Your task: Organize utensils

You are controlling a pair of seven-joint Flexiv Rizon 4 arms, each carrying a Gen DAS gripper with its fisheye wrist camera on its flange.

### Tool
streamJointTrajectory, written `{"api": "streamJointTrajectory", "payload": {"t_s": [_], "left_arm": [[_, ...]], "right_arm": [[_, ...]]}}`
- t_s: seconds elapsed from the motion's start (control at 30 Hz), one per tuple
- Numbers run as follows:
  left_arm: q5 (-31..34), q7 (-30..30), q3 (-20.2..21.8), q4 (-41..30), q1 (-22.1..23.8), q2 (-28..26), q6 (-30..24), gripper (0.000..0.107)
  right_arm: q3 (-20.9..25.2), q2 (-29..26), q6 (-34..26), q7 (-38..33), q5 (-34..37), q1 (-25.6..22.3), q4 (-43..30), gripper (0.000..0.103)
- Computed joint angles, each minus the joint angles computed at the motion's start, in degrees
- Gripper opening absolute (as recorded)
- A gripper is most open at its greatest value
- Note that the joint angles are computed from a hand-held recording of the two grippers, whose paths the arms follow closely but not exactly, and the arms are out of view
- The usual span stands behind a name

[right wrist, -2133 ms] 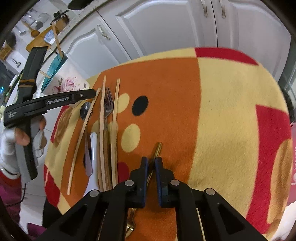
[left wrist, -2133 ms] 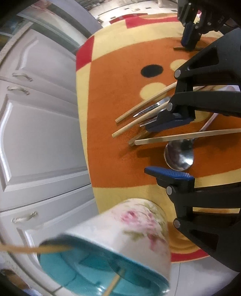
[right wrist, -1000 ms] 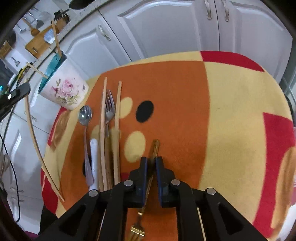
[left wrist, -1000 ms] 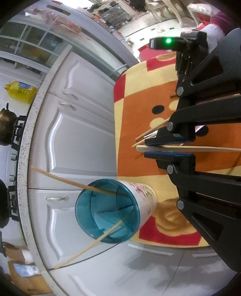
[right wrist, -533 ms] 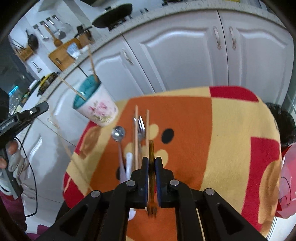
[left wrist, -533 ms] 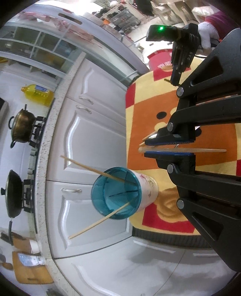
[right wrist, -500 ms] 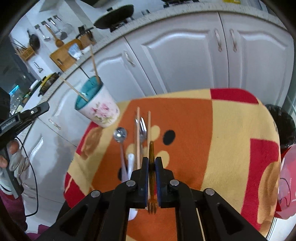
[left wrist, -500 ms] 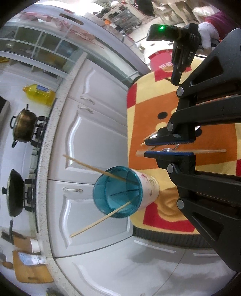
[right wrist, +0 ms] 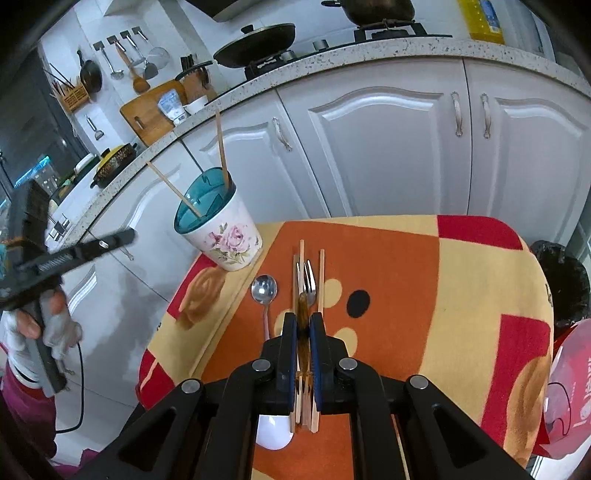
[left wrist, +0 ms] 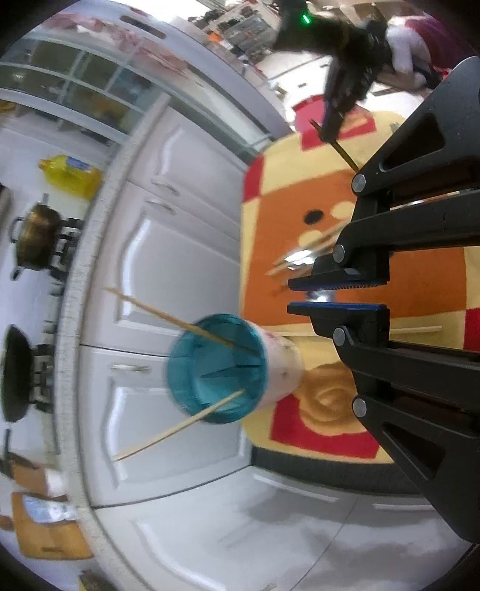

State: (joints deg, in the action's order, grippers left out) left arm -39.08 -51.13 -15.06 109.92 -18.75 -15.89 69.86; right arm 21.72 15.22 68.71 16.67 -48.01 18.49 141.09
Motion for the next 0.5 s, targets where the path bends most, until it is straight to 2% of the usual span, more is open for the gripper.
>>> {"api": "streamJointTrajectory", "payload": {"t_s": [0.07, 0.13, 0.23, 0.37, 0.4, 0.43, 0.47, 0.5], "left_arm": [[4.3, -3.9, 1.8, -1.2, -1.2, -2.3, -0.5, 0.009], [11.3, -9.0, 4.2, -3.6, -2.9, -6.0, -1.4, 0.014], [21.5, -16.7, 8.0, -7.5, -5.8, -11.1, -2.8, 0.014], [31.4, -25.6, 12.3, -12.2, -8.9, -16.5, -5.1, 0.014], [32.4, -26.4, 12.0, -12.2, -8.6, -17.0, -4.7, 0.015], [33.4, -27.1, 10.7, -11.1, -7.4, -16.8, -1.8, 0.014], [33.7, -27.2, 11.2, -11.5, -7.8, -16.9, -2.5, 0.011], [33.1, -26.8, 10.0, -11.0, -6.7, -16.5, -2.9, 0.008]], "right_arm": [[-0.2, -0.1, 0.8, 0.3, -0.3, -0.3, 0.3, 0.006], [-0.3, -0.1, 1.7, 1.0, -0.9, -0.7, 0.5, 0.006], [-0.3, 0.0, 2.1, 1.1, -0.8, -0.9, 0.6, 0.006], [-0.1, 0.7, 2.0, 1.1, -0.6, -1.2, 0.6, 0.006], [-0.1, 0.9, 2.1, 1.1, -0.7, -1.3, 0.6, 0.006], [-0.1, 1.0, 2.3, 1.2, -1.0, -1.6, 0.5, 0.006], [-0.1, 0.9, 2.5, 1.4, -1.4, -1.9, 0.4, 0.006], [-0.1, 0.8, 3.0, 1.5, -2.0, -2.2, 0.3, 0.006]]}}
